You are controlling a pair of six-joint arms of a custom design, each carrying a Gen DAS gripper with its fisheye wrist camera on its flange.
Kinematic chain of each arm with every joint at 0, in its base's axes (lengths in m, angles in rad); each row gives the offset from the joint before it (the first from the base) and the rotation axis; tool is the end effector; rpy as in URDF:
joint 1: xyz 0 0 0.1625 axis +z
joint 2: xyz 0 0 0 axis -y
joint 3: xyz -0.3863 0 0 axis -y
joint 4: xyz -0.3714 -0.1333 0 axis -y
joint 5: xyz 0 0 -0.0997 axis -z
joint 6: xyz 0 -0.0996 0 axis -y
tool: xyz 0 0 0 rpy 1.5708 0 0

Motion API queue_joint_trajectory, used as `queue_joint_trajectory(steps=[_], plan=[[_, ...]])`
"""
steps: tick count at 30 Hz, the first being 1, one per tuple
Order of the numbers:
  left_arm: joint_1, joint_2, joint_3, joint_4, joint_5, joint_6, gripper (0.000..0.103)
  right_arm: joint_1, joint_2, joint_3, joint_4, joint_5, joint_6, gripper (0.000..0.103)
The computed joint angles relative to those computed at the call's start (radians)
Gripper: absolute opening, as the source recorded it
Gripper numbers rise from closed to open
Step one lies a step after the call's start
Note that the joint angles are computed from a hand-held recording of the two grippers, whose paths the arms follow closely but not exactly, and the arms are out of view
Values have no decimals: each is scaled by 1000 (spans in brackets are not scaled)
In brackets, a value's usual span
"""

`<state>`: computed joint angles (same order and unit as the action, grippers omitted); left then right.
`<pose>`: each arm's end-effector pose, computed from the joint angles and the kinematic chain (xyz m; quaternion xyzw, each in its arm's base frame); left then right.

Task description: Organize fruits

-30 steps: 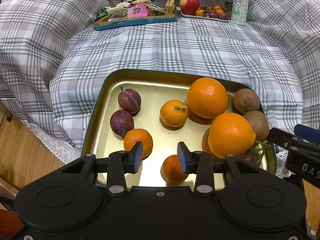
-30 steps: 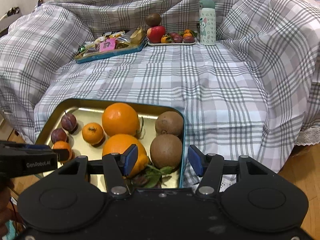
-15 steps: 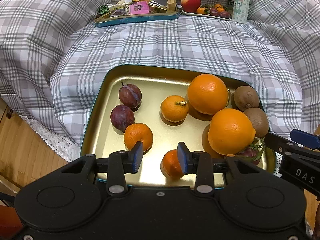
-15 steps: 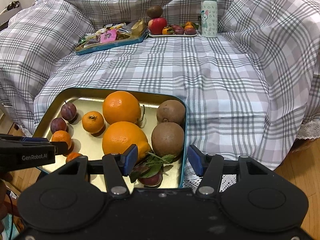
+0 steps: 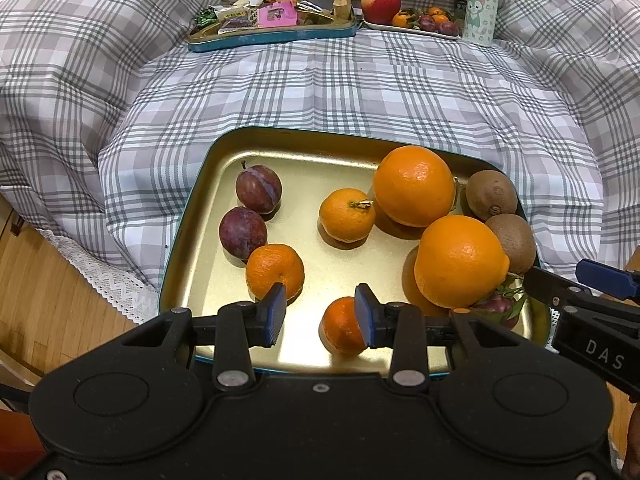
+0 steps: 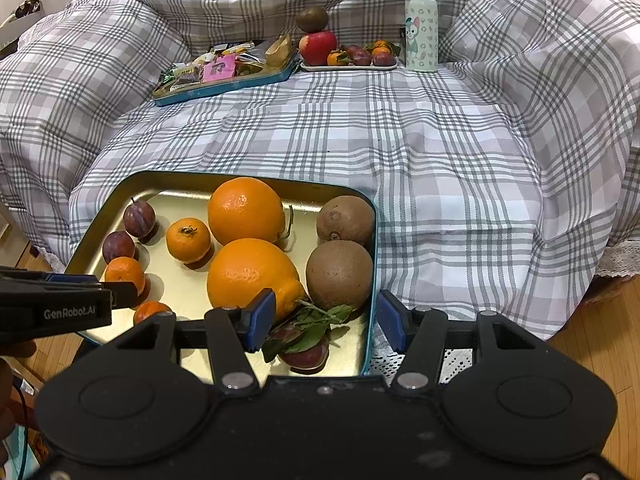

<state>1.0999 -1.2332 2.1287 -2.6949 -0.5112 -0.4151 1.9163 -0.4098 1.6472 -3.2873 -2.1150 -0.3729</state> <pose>-0.0162 -0.5172 0.2122 -0.0337 0.8586 -0.3041 0.4114 0.2813 -0.5403 -0.0642 0.2692 -0.8984 0.2249 0.2642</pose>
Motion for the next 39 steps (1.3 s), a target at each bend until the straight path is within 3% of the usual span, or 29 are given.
queue_joint_trajectory(steps=[39], plan=[[5,1,-7,24,-21,-8,47,2,0,-3,12,-2,5,59]])
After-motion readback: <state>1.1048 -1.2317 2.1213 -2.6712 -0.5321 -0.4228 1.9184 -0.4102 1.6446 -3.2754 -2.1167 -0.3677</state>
